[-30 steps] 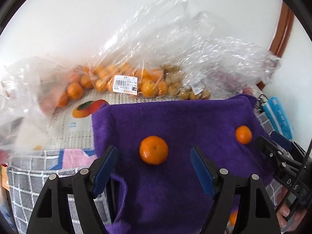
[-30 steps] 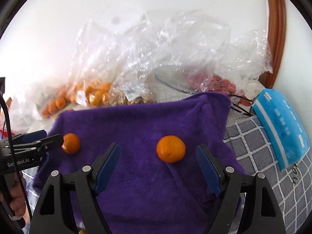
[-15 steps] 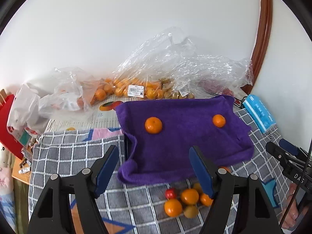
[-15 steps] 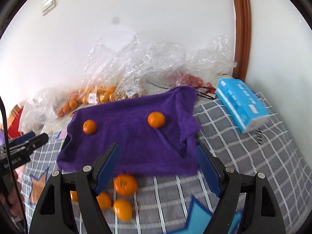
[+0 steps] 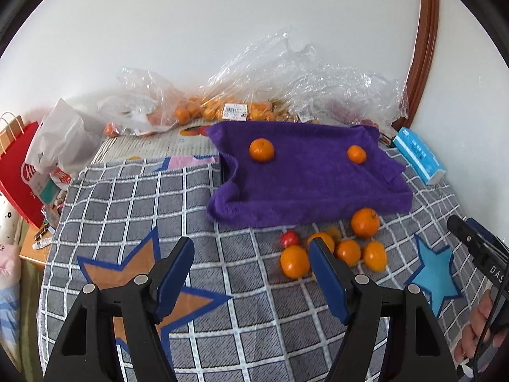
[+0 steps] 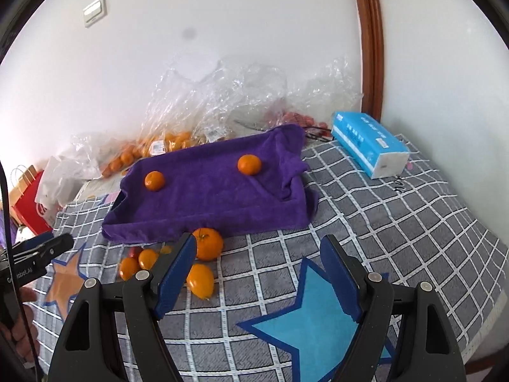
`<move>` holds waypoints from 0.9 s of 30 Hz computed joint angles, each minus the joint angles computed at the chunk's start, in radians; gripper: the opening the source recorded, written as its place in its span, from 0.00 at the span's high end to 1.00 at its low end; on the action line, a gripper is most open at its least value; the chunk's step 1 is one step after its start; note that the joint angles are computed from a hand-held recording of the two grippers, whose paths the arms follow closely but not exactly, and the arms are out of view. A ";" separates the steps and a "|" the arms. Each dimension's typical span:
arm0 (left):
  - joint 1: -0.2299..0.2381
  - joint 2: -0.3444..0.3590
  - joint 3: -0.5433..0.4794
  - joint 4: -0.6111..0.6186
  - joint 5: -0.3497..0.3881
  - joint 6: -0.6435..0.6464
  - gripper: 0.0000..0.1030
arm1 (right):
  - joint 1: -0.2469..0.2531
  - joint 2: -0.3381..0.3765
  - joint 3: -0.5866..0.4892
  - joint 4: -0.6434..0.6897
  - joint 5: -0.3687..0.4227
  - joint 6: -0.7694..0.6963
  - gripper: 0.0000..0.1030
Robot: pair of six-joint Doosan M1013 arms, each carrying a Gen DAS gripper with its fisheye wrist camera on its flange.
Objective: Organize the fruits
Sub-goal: 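Move both grippers back to the fruit group and grasp a yellow oval fruit with the right gripper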
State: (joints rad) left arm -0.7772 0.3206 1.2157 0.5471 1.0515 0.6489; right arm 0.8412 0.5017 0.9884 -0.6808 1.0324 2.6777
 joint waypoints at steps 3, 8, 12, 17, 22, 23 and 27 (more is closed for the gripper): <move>-0.004 -0.023 0.055 0.012 -0.040 -0.043 0.30 | 0.011 -0.009 0.040 -0.045 -0.007 0.081 0.22; 0.001 -0.022 0.093 -0.023 -0.045 -0.041 0.30 | -0.002 -0.015 0.069 0.059 -0.045 0.040 0.23; 0.000 -0.018 0.110 -0.029 -0.036 -0.028 0.35 | 0.001 0.002 0.065 0.096 -0.050 -0.022 0.32; 0.018 -0.025 0.128 -0.103 -0.066 -0.006 0.47 | 0.000 0.033 0.036 0.176 -0.076 -0.112 0.45; 0.032 -0.022 0.130 -0.149 -0.068 0.021 0.53 | -0.012 0.074 -0.017 0.236 -0.075 -0.185 0.53; 0.032 -0.019 0.128 -0.146 -0.064 0.023 0.53 | -0.016 0.081 -0.025 0.257 -0.074 -0.199 0.55; 0.038 -0.012 0.125 -0.152 -0.068 0.023 0.53 | -0.032 0.094 -0.036 0.324 -0.101 -0.242 0.57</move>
State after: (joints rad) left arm -0.7391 0.3082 1.3410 0.3951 0.9838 0.6716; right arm 0.8092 0.5956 0.9522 -0.3572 0.9313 2.4356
